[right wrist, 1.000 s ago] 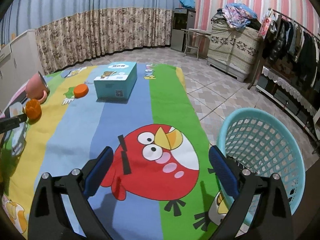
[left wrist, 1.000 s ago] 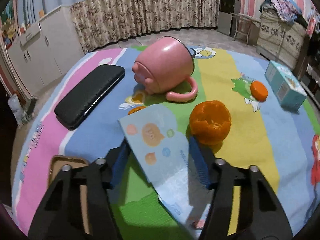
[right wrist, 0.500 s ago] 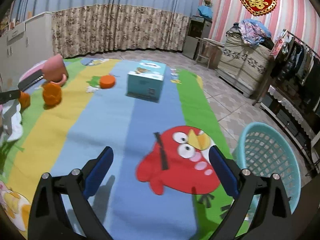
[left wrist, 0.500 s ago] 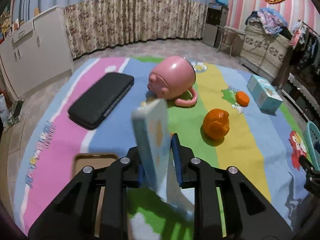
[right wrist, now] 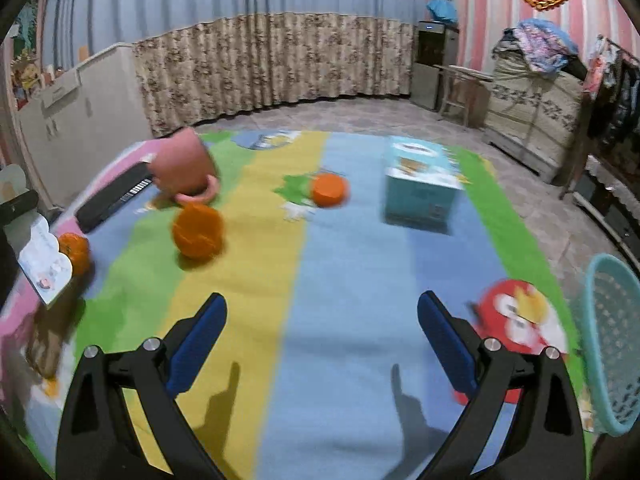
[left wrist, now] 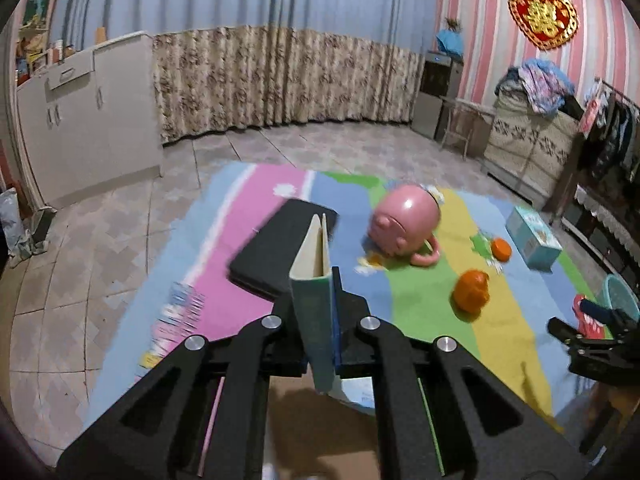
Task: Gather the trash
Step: 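Close the left tool on the light-blue card and lift it, then grasp the orange peel with the right tool while the left tool holds the card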
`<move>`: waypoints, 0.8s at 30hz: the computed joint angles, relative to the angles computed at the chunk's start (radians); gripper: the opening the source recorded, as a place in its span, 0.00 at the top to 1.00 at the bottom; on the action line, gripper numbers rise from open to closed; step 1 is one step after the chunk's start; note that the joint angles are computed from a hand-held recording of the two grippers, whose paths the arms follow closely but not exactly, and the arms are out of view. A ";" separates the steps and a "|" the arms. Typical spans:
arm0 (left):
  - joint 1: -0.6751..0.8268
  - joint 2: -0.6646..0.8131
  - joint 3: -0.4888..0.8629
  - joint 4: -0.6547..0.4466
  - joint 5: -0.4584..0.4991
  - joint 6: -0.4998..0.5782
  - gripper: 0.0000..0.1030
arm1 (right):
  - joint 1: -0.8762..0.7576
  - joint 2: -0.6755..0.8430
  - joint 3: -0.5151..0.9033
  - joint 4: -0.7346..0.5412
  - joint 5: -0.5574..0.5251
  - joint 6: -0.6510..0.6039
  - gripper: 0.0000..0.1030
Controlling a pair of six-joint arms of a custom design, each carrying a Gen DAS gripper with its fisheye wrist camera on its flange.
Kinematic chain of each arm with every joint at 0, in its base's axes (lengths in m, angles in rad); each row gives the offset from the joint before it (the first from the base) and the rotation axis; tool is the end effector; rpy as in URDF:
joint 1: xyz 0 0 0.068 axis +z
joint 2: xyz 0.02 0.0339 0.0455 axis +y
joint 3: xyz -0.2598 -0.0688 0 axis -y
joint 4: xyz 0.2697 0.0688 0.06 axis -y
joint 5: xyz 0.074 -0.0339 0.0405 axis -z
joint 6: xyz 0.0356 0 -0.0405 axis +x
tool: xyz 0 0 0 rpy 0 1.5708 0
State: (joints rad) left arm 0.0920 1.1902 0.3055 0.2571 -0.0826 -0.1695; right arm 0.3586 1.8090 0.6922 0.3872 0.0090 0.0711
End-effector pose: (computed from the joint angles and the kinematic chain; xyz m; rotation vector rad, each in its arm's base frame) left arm 0.2282 0.0240 0.1198 -0.3322 2.1711 0.0473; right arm 0.3140 0.1173 0.0768 -0.3262 2.2863 0.2101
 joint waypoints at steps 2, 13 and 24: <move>0.065 -0.041 -0.008 -0.018 0.037 0.029 0.94 | 0.041 0.035 0.048 -0.018 0.010 0.013 0.09; 0.327 0.013 -0.005 0.015 0.187 0.122 0.94 | 0.146 0.258 0.338 -0.157 0.039 0.051 0.09; 0.258 -0.080 -0.011 -0.046 0.097 0.117 0.94 | 0.159 0.282 0.382 -0.189 -0.011 0.002 0.67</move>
State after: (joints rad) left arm 0.3502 1.1105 0.2941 0.2112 0.0142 -0.0523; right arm 0.5176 2.0907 1.0745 0.1982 -0.0023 0.0729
